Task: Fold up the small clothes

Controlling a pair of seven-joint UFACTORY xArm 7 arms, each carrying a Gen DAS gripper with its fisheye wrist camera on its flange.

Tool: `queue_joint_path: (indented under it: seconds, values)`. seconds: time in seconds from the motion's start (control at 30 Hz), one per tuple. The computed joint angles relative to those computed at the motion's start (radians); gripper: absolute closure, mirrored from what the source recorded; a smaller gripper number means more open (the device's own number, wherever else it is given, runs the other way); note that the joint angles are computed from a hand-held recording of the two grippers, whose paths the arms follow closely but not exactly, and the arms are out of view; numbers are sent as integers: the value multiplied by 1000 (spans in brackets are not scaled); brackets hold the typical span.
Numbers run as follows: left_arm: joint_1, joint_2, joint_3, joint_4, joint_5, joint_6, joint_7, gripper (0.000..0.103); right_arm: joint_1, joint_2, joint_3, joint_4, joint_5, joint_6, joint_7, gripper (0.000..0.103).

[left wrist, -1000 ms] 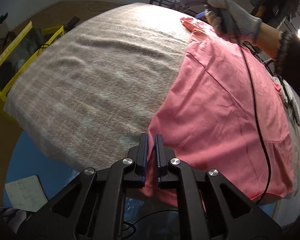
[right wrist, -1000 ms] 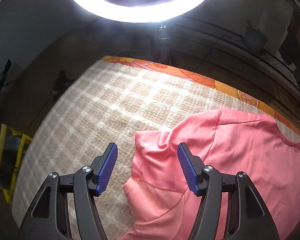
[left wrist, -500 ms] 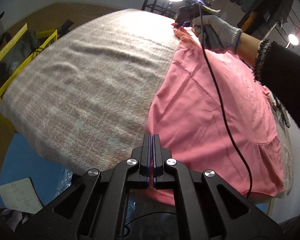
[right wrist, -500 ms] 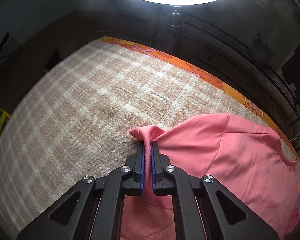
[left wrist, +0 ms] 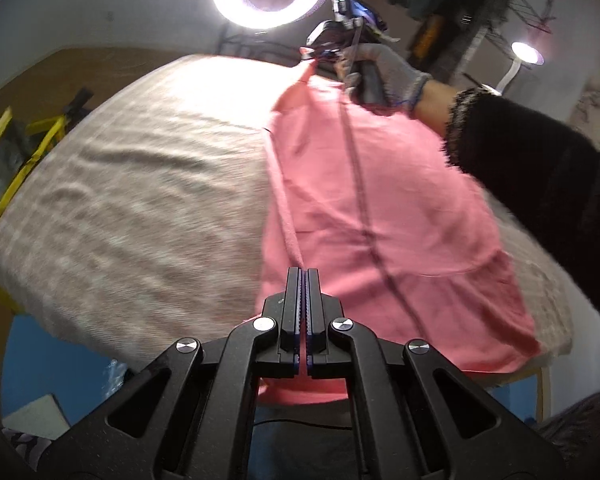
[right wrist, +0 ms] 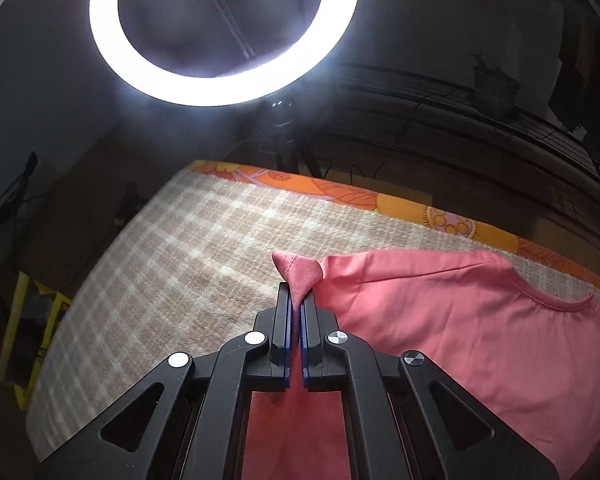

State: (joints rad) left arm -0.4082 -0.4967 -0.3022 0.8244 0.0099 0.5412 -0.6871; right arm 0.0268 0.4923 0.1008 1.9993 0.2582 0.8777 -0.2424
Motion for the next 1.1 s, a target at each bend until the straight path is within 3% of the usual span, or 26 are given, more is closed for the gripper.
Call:
queue_joint_path:
  seconds: [0.27, 0.47, 0.6, 0.67, 0.8, 0.93, 1.1]
  values:
    - [-104, 161, -24, 135, -40, -23, 91, 103, -173, -124, -35, -133, 155, -15, -100, 101]
    - [-144, 272, -41, 212, -35, 2, 106, 103, -207, -88, -81, -132, 94, -4, -67, 100]
    - [-182, 303, -23, 237, -89, 8, 164, 103, -207, -66, -87, -106, 43, 26, -21, 89]
    - [-196, 291, -17, 232, -109, 9, 199, 99, -218, -91, -85, -132, 45, 15, -23, 71]
    - [-237, 240, 2, 195, -199, -18, 306, 80, -250, -177, -94, -201, 68, 13, -47, 69]
    - [-284, 145, 24, 138, -276, -38, 424, 79, -304, -317, -121, -313, 159, 36, -113, 69]
    - [-287, 16, 36, 62, -299, -33, 478, 79, -319, -555, -201, -512, 233, 92, -190, 69]
